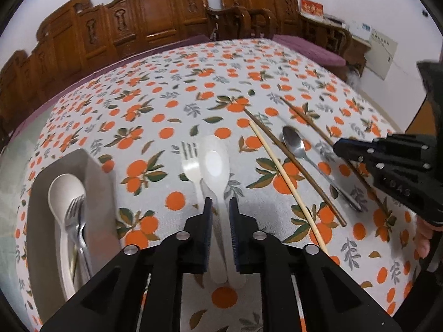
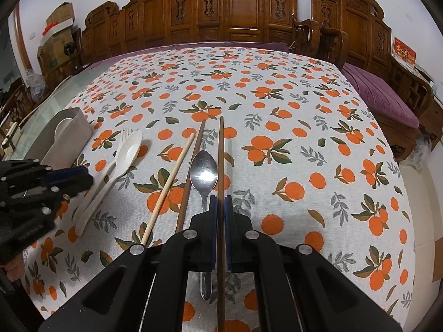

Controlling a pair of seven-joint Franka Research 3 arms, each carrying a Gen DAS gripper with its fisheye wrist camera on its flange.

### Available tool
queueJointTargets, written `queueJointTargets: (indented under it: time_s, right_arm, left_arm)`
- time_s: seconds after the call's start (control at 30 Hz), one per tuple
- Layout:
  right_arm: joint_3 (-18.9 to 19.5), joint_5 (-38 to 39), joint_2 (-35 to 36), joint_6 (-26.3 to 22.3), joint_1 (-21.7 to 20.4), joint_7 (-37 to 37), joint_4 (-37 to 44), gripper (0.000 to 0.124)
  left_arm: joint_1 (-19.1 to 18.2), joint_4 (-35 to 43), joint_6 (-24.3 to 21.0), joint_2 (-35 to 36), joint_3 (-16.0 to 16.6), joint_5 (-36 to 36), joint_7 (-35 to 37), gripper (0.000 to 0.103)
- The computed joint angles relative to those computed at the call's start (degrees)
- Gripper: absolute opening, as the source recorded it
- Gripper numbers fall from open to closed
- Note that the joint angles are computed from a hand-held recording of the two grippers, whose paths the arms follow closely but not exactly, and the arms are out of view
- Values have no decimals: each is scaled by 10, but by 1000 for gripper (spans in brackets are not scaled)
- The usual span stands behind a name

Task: Organize utensils
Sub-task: 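Grasp a white plastic spoon with the left tool while the right tool holds the chopstick, then carry the white spoon into the tray and open the left tool while the right tool holds the chopstick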

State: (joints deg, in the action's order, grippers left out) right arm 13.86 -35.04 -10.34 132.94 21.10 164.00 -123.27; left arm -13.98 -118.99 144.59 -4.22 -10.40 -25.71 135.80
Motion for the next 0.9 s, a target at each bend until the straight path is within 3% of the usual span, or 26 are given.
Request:
queueJointTargets:
  time_s: [0.23,0.33,0.43,0.9]
  right_arm:
    - [-1,-1,-4,4,-2,1,-5,6]
    - [0,-1,-4,4,-2,1,-5,6]
    - [0,-1,-4,5,-3,-2,-3,6]
    - [8,-15,9,52,2,8,23,6]
  left_arm:
    - [1,14,-9,28,-14,80,-55,16]
    - [4,16,-12,30,-14,71,-53,16]
    - [7,23,-28,32,-15,62,-51,7]
    - [8,10,-32,-29,19,-33,22,7]
